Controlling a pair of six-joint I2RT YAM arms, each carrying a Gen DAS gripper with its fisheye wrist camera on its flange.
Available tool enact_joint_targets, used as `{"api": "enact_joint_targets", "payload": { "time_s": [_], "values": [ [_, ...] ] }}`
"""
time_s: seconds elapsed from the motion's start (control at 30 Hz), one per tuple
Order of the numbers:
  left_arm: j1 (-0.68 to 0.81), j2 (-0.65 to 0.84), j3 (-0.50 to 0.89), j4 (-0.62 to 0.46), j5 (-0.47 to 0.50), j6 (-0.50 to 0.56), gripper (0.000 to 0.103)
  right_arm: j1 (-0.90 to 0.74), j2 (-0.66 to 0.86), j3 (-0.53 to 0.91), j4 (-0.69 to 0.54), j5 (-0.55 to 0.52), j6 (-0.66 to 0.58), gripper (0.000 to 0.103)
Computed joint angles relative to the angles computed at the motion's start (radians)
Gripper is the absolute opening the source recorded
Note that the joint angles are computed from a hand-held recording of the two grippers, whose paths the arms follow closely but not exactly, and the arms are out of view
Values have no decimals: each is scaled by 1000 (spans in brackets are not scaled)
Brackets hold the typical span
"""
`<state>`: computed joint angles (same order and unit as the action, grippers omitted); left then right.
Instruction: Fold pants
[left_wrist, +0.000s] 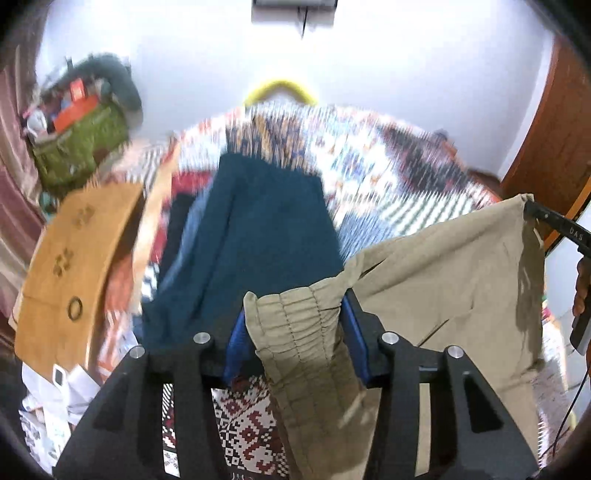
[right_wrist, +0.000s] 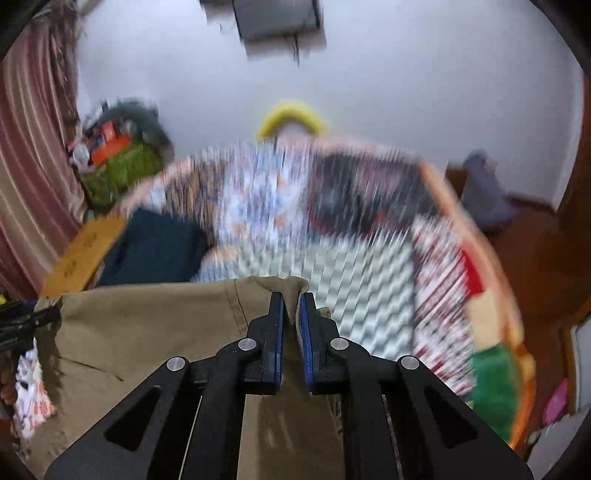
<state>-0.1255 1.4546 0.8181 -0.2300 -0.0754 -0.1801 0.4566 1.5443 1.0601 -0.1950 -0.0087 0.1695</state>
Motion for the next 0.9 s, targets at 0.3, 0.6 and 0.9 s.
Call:
{"api": "enact_joint_targets", "payload": {
  "time_s": [0.3,0.6,0.9],
  "values": [
    [-114,-199,-8,-122,-68,-4,47,89,-282,-46,-108,91,2,8],
    [-250,-468,-186,-264,-135,-37,48,234,-613,-302,-240,180,83,8],
    [-495,-719,-358,-462,-272,-228,48,623,-873,-457,-519,434,392,8]
  ]
}}
